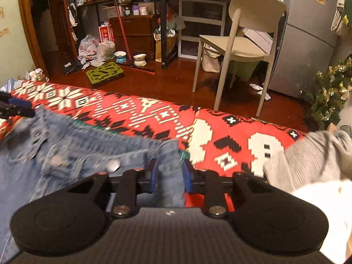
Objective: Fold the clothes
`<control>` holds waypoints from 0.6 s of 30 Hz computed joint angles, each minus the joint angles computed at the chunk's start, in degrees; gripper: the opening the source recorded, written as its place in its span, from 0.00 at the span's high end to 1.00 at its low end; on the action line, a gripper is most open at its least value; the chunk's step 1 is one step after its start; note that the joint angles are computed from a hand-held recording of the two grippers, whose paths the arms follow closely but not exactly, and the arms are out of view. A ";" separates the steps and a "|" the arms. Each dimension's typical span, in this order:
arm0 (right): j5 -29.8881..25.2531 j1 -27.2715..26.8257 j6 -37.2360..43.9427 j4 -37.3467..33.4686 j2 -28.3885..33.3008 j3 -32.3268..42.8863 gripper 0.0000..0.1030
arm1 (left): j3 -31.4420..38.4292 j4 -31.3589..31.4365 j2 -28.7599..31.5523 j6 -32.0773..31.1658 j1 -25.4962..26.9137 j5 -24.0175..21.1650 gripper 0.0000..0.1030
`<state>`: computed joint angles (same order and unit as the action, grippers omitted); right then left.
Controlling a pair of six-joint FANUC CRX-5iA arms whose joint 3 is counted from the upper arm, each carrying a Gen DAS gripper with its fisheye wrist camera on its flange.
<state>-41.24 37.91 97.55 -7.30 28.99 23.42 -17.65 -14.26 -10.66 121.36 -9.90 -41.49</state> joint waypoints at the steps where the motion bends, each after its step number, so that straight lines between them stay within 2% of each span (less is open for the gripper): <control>1: -0.95 -0.48 0.05 -1.15 1.32 2.00 0.78 | -0.66 1.56 -0.11 -0.99 0.89 0.56 0.62; 6: -6.68 -2.37 -0.71 -5.40 7.10 10.73 0.79 | -4.22 9.93 -0.77 -8.89 4.40 3.96 0.65; 7: -7.71 -2.64 -0.90 -6.00 8.07 12.15 0.84 | -4.70 11.02 -0.78 -9.84 4.86 4.55 0.67; 9: -9.54 -3.25 -0.82 -8.22 9.32 14.32 0.88 | -5.29 12.81 -0.74 -11.22 5.63 5.26 0.83; 13: -9.86 -3.09 -3.54 -7.81 9.76 14.75 0.88 | -3.49 8.41 -0.08 -7.14 3.92 3.92 0.86; 18: -3.01 0.72 -4.75 2.58 6.34 6.86 0.94 | 0.96 -2.82 0.79 2.76 -1.08 -0.73 0.94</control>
